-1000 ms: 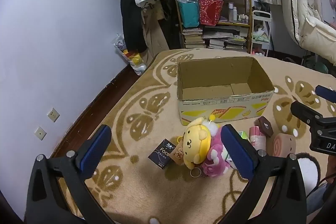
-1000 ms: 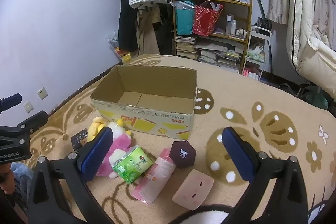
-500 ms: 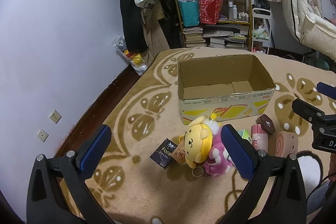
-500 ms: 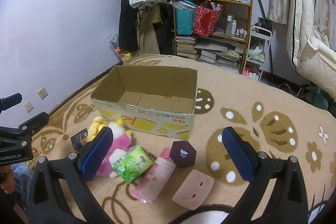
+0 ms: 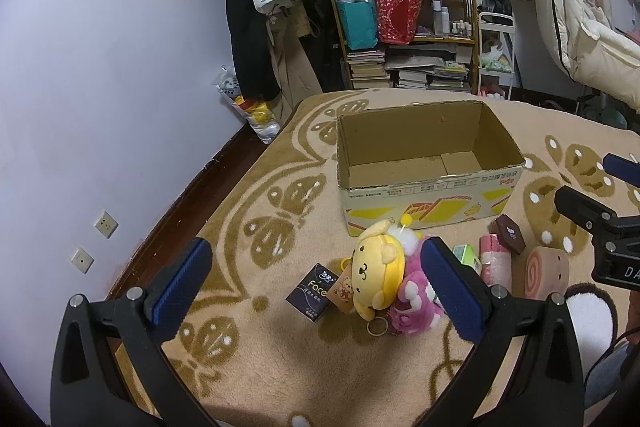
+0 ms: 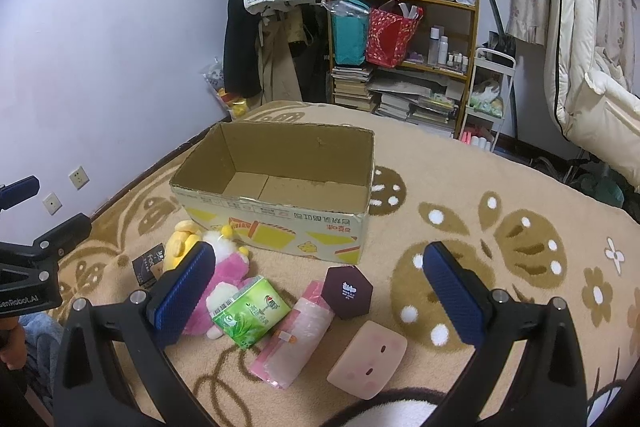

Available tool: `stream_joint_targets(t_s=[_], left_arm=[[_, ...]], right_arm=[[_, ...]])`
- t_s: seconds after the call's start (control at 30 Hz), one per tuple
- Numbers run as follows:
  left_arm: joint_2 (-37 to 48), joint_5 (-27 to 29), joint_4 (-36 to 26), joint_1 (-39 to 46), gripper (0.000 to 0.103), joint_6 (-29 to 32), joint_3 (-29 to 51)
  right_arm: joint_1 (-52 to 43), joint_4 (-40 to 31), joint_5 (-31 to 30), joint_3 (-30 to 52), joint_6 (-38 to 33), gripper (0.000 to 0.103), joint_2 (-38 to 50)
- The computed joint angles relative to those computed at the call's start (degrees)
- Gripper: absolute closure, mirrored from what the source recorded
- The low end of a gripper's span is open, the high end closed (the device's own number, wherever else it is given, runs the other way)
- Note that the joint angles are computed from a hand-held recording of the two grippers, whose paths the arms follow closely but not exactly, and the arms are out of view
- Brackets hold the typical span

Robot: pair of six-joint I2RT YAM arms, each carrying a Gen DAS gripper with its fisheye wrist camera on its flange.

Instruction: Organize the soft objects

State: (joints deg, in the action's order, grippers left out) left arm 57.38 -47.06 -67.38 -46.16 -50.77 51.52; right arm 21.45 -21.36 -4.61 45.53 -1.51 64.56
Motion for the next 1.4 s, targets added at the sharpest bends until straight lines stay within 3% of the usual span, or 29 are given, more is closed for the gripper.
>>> stream_joint_targets(t_s=[1.4], left_arm=[[0.6,-0.4,-0.5,-0.9,0.000,-0.5,0.1]], right_arm=[[-0.2,1.4,0.6,-1.2,-0.2,0.000,0.2]])
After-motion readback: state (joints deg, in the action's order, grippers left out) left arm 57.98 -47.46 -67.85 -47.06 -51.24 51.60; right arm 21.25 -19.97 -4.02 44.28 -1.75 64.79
